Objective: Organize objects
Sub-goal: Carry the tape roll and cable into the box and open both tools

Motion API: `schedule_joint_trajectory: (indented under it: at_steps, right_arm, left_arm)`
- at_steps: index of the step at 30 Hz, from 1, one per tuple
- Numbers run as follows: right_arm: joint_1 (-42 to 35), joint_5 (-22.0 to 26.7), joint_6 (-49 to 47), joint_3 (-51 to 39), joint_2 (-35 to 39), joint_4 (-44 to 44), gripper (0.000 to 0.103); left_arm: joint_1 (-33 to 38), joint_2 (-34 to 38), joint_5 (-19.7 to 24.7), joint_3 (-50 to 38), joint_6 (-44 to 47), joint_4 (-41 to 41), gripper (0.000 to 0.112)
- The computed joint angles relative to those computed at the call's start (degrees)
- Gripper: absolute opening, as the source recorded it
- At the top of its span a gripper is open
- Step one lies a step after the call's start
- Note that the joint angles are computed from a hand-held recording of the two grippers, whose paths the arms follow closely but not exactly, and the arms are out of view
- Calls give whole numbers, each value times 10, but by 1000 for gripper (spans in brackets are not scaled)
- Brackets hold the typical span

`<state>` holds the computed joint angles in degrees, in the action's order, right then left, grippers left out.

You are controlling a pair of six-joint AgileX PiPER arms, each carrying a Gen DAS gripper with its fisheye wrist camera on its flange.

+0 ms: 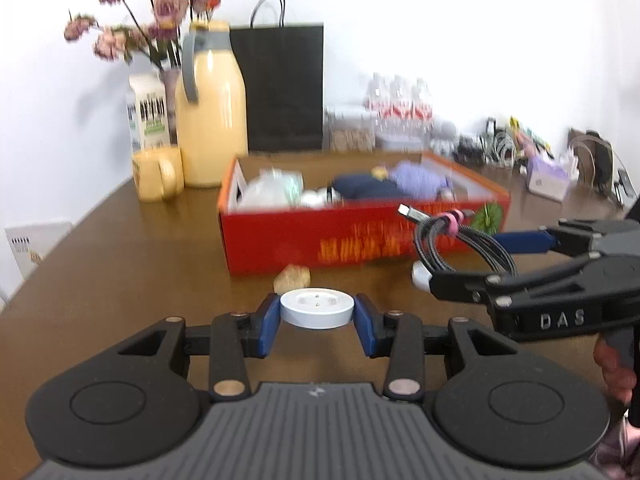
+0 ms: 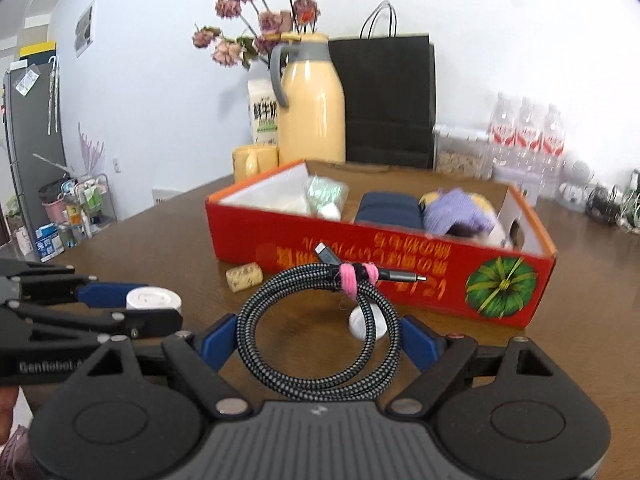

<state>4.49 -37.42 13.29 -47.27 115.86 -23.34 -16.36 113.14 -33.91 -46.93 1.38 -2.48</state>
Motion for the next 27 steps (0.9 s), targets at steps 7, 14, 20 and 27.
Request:
schedule_joint_trajectory:
  at_steps: [7, 14, 20, 27]
  right_arm:
    - [3, 13, -39, -41, -17, 51, 86]
    - [9, 63, -62, -144, 15, 96, 86]
    - [11, 113, -70, -245, 64, 118, 86]
    - [9, 173, -73, -364, 130, 135, 86]
  left_arm:
    - [-4, 0, 24, -83, 16, -29, 40]
    - [-5, 44, 69, -203, 9, -53, 40]
    - [-5, 101, 119, -317, 22, -78, 40]
    - [-3, 179, 184, -456, 78, -151, 40]
